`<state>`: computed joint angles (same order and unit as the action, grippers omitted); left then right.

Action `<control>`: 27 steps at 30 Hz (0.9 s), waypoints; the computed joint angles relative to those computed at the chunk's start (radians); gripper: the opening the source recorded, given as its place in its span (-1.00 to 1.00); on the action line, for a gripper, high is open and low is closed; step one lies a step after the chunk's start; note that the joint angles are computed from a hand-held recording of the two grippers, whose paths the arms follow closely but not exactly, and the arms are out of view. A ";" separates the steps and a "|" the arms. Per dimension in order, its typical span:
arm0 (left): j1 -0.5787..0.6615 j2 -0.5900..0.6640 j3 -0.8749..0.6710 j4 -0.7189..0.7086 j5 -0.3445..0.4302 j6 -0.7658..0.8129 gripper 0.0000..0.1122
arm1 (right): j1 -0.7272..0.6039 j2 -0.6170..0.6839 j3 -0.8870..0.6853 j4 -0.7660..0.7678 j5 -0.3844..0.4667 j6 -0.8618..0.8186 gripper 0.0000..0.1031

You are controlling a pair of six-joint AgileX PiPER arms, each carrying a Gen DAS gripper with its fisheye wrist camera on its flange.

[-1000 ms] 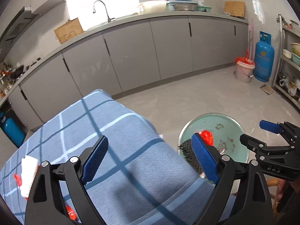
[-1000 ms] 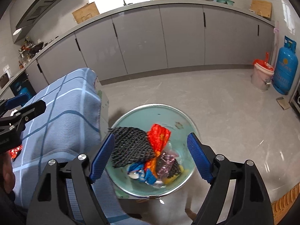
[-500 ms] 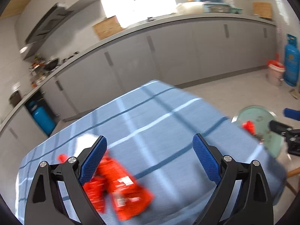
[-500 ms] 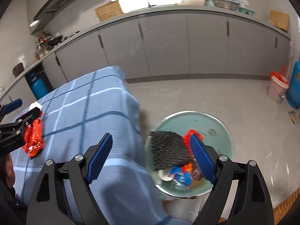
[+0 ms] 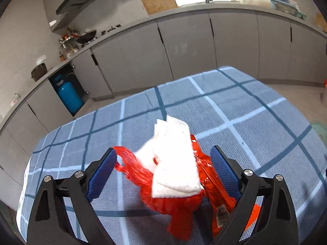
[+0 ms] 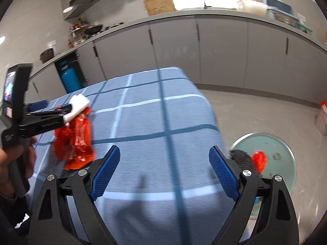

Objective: Collect trash
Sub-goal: 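Grasp the white cloth with the left gripper, then grasp the orange printed wrapper with the right gripper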

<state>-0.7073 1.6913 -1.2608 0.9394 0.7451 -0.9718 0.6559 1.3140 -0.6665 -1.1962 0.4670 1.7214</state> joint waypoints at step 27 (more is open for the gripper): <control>0.212 -0.214 0.192 -0.044 -0.090 0.003 -0.70 | 0.054 0.318 -0.369 0.223 -0.048 -0.341 0.69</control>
<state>-0.4950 1.4775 -1.0693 0.8953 0.6551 -0.9692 0.7098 1.6319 -1.0352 -0.9728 0.4186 1.3807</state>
